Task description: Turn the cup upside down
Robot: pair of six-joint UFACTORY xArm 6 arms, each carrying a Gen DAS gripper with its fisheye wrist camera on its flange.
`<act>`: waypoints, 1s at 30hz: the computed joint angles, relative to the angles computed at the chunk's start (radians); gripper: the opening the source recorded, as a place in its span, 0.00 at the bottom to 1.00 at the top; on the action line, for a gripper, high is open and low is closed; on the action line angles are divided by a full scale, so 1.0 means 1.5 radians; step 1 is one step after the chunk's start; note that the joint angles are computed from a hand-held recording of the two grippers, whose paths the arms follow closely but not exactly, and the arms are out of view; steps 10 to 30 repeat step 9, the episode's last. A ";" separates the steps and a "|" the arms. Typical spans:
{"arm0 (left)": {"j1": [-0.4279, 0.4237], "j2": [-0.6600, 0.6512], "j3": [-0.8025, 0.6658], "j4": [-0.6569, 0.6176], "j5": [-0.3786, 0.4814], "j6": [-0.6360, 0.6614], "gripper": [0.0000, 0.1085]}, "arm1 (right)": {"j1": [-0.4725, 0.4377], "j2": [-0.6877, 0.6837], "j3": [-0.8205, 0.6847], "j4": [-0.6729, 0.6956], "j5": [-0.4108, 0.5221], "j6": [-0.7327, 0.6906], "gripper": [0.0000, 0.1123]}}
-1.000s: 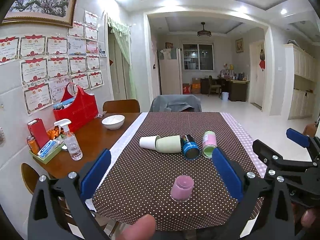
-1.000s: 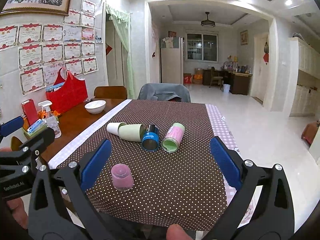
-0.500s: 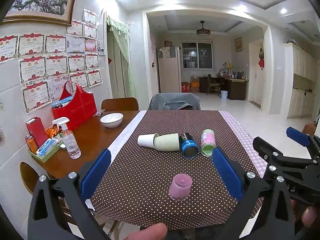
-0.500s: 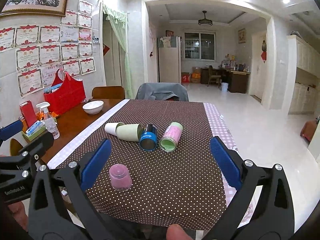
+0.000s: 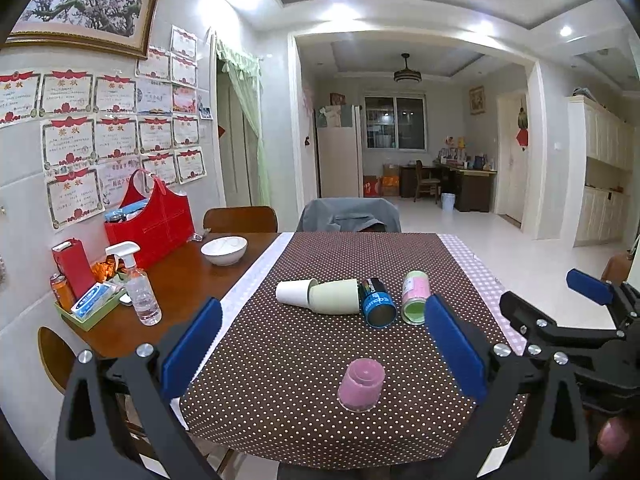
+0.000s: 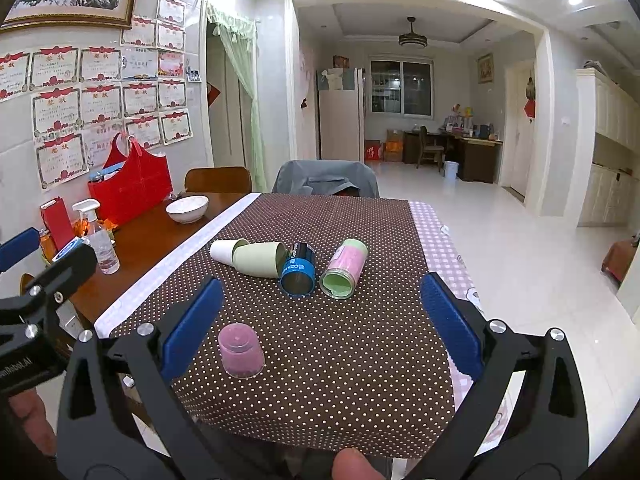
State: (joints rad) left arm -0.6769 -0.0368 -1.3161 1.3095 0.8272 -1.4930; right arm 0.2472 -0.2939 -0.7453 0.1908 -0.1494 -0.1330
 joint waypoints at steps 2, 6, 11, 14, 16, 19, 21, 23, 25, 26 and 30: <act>0.003 0.002 -0.002 -0.013 -0.008 0.007 0.91 | 0.001 0.000 0.000 0.005 -0.001 -0.005 0.86; 0.005 0.011 -0.011 -0.031 -0.011 0.026 0.91 | -0.001 0.001 0.000 -0.007 -0.002 0.007 0.86; 0.009 0.013 -0.011 -0.045 -0.021 0.032 0.91 | 0.007 0.001 -0.002 0.040 -0.004 -0.033 0.86; 0.009 0.013 -0.011 -0.045 -0.021 0.032 0.91 | 0.007 0.001 -0.002 0.040 -0.004 -0.033 0.86; 0.009 0.013 -0.011 -0.045 -0.021 0.032 0.91 | 0.007 0.001 -0.002 0.040 -0.004 -0.033 0.86; 0.009 0.013 -0.011 -0.045 -0.021 0.032 0.91 | 0.007 0.001 -0.002 0.040 -0.004 -0.033 0.86; 0.009 0.013 -0.011 -0.045 -0.021 0.032 0.91 | 0.007 0.001 -0.002 0.040 -0.004 -0.033 0.86; 0.009 0.013 -0.011 -0.045 -0.021 0.032 0.91 | 0.007 0.001 -0.002 0.040 -0.004 -0.033 0.86; 0.009 0.013 -0.011 -0.045 -0.021 0.032 0.91 | 0.007 0.001 -0.002 0.040 -0.004 -0.033 0.86; 0.009 0.013 -0.011 -0.045 -0.021 0.032 0.91 | 0.007 0.001 -0.002 0.040 -0.004 -0.033 0.86; 0.009 0.013 -0.011 -0.045 -0.021 0.032 0.91 | 0.007 0.001 -0.002 0.040 -0.004 -0.033 0.86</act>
